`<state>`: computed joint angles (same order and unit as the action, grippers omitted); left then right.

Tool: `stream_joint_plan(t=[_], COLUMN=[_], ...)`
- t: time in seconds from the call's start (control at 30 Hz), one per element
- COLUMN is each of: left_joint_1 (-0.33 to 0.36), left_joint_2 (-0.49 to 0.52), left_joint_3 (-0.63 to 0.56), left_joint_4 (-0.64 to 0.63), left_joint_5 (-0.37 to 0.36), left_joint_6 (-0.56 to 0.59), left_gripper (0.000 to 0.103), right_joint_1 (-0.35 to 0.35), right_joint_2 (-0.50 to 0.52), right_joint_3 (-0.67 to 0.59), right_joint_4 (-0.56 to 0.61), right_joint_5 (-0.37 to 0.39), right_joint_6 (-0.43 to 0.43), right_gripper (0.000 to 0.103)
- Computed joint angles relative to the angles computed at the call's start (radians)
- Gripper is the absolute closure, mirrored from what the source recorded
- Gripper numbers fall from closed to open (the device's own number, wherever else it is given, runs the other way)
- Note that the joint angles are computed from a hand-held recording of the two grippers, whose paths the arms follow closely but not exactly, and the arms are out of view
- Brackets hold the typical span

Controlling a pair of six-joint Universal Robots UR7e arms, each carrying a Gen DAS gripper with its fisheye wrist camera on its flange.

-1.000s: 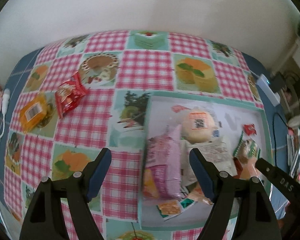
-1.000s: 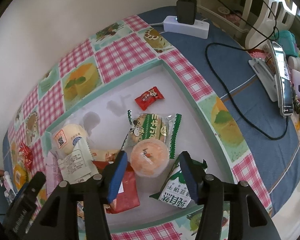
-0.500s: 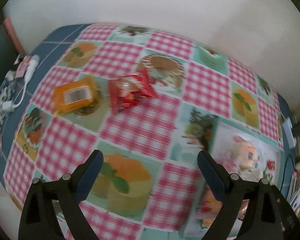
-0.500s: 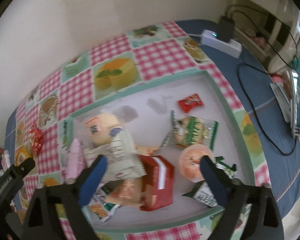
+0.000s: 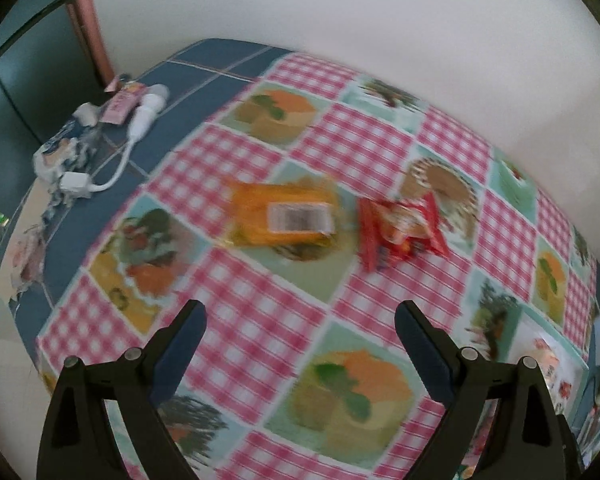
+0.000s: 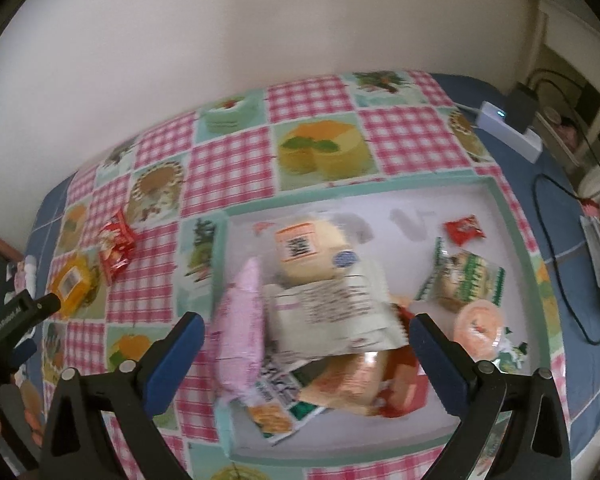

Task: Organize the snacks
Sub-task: 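Move both open tools back toward the orange bread pack and red packet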

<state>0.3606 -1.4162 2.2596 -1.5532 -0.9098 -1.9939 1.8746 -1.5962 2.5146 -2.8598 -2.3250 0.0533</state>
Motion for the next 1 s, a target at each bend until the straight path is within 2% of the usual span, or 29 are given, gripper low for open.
stream_joint_plan(t=[0.23,0.4,0.6,1.0], left_joint_1=[-0.011,-0.014,-0.005,0.047], left_joint_2=[-0.142,-0.241,-0.313,-0.376], left_joint_3=[0.036,0.069,0.109,0.144], left_joint_4=[0.189,0.246,0.229,0.185], left_joint_5=[-0.029,-0.04,-0.044,-0.011], left_joint_6=[-0.169,-0.238,-0.248,-0.183], left_gripper=[0.008,0.008,0.008,0.008], right_joint_1=[0.073,0.107,0.125,0.144], right_joint_2=[0.111,0.182,0.269,0.446], right_joint_3=[-0.007,-0.011,-0.023,-0.102], right_joint_4=[-0.063,-0.102,-0.148,-0.214], right_joint_5=[0.001,0.02,0.037,0.077], right_joint_6=[-0.019,-0.02,-0.04,-0.079], right_gripper=[0.0,0.0,0.0,0.0])
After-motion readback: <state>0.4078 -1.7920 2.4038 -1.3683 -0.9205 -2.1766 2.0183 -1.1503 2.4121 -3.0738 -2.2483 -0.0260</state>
